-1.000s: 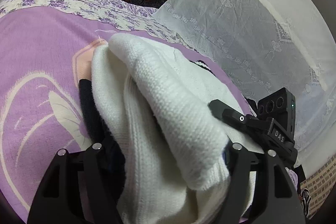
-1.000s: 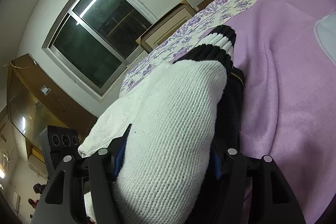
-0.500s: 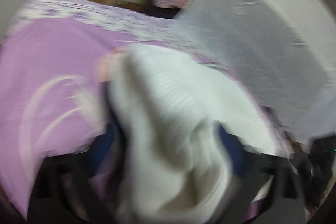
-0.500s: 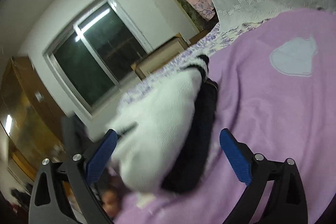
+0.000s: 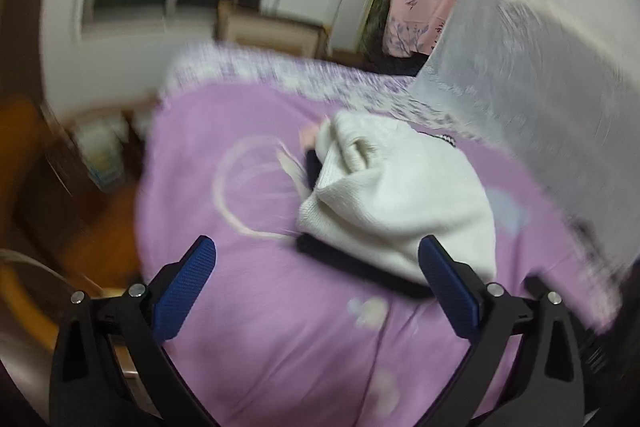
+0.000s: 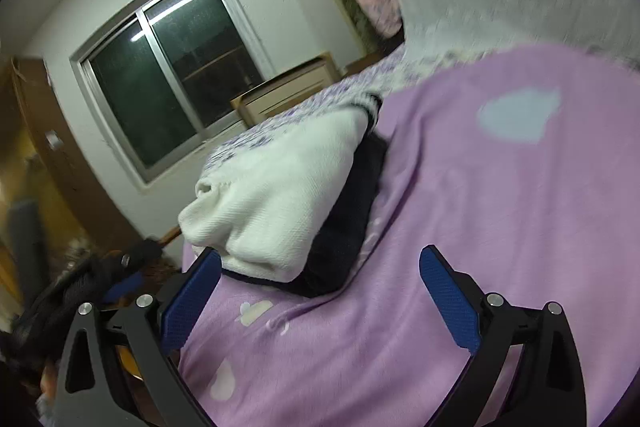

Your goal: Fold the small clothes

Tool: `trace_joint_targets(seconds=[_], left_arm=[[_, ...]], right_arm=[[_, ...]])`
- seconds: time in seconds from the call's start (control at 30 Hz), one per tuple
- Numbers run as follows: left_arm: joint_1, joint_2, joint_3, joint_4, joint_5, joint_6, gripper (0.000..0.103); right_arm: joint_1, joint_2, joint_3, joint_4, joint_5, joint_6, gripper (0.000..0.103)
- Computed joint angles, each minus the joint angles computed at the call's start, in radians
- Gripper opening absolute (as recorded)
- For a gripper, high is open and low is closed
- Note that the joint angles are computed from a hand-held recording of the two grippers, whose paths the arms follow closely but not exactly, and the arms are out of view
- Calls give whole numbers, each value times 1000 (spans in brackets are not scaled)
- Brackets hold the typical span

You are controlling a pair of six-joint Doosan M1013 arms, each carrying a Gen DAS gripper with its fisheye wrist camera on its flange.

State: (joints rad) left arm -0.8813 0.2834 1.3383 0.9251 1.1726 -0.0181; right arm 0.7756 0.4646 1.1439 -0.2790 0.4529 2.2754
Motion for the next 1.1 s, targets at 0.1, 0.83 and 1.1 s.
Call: trace_joint_targets(seconds=[0.1,0.83,1.1], left_arm=[[-79,36,-67,92,215,106,99],[-191,15,-125,188,331,132,99],[-195,43,-160,181,363,167,99]], right_arm=[[38,-40,26,-258,47,184,100],[101,-164,109,-237,146,84,100],[106,-167,107,-270,150,106,100]])
